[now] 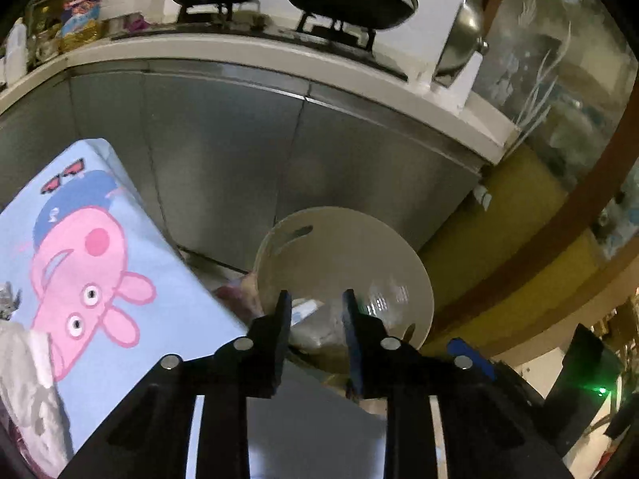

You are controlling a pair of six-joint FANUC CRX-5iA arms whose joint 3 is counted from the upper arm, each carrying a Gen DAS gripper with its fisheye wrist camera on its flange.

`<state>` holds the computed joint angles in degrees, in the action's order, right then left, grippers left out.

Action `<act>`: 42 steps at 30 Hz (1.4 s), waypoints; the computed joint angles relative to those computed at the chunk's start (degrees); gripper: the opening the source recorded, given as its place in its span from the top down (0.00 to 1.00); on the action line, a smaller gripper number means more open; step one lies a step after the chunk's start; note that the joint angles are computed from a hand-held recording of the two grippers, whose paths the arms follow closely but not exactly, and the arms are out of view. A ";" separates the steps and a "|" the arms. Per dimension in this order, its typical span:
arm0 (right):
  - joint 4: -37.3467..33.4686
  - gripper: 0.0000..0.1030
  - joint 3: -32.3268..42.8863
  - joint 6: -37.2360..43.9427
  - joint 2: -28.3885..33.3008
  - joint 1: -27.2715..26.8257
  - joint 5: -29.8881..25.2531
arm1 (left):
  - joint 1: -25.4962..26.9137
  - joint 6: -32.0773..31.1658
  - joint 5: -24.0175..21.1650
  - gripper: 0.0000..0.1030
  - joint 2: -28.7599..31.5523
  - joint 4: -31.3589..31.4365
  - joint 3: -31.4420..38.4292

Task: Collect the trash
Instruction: 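Carry bottle and packet to the beige bin and release both, then grasp the white tissue with the right gripper while the left grasps the red wrapper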

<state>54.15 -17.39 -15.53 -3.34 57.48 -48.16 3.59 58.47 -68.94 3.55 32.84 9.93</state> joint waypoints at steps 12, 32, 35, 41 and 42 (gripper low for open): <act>6.10 0.49 1.51 -3.34 1.75 2.21 3.44 | 18.24 -8.11 -2.29 0.73 -15.86 5.98 -16.46; -17.30 0.49 28.17 26.02 20.38 8.83 7.08 | 57.40 -20.66 -10.37 0.64 -24.86 8.49 -27.64; -25.46 0.49 34.55 32.41 23.81 7.59 6.75 | 58.18 -21.91 -10.60 0.61 -24.57 8.60 -28.03; -36.17 0.48 52.01 42.46 33.91 5.00 1.01 | 56.80 -22.92 -12.71 0.61 -24.34 9.49 -28.70; -37.33 0.48 55.71 43.81 36.15 4.67 -0.74 | 56.39 -23.14 -12.99 0.60 -24.40 9.64 -28.80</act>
